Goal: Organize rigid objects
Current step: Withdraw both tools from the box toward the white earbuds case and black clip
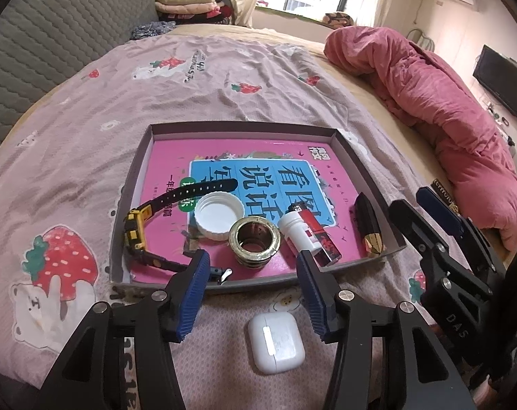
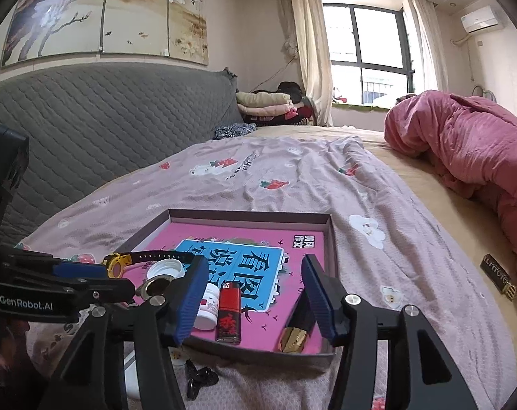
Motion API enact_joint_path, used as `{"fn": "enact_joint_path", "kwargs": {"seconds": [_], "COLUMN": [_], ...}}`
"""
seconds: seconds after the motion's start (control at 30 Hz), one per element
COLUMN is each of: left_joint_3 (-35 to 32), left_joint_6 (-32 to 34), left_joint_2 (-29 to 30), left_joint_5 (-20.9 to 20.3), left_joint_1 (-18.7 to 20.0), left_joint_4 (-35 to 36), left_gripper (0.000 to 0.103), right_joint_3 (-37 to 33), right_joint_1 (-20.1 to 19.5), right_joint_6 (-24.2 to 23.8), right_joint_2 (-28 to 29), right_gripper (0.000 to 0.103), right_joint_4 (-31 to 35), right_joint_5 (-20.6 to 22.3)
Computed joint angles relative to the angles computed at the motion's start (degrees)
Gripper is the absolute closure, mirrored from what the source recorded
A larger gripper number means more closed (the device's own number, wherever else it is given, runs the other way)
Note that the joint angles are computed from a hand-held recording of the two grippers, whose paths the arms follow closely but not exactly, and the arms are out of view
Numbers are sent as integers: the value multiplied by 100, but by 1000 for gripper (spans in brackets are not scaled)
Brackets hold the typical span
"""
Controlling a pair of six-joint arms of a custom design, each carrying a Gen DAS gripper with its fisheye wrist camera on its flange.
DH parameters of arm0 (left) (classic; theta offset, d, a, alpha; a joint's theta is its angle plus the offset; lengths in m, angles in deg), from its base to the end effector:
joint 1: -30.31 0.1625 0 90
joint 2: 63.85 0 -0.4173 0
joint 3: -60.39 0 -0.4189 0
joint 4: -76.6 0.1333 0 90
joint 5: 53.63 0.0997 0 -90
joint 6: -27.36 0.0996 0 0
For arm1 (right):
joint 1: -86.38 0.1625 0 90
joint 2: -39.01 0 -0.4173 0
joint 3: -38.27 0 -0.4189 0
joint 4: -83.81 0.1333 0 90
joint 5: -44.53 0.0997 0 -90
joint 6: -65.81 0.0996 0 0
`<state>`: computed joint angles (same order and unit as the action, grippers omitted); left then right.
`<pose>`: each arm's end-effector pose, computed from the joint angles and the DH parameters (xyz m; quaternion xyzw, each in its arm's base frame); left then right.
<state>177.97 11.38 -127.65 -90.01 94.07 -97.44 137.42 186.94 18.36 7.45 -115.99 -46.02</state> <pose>-0.0506 -0.5856 0.1982 -0.0402 0.8686 -0.3741 0.3223 0.2503 -0.6207 -0.0131 0.4508 -0.8167 0.3402 0.1182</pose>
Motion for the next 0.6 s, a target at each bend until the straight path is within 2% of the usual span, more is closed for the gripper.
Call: {"fn": "enact_joint_path", "kwargs": {"seconds": [0.23,0.47,0.6], "left_joint_3": [186,357,465], "left_joint_6": [-108,-84,-136], "left_joint_2": [-132,-322,-454], "left_joint_5": [76,165,170], "left_joint_1": [-182,-337,-394], "left_joint_4": [49,9,2], "left_gripper": [43,42,36], "right_joint_3": [318,535,651], "right_joint_1": [37,72,109], "right_joint_6": [-164,-42,5], "right_joint_2": [-170,-341,-402], "right_gripper": [47,47,47], "right_joint_4": [-148,-35,-73], "right_joint_5": [-89,-206,-272]}}
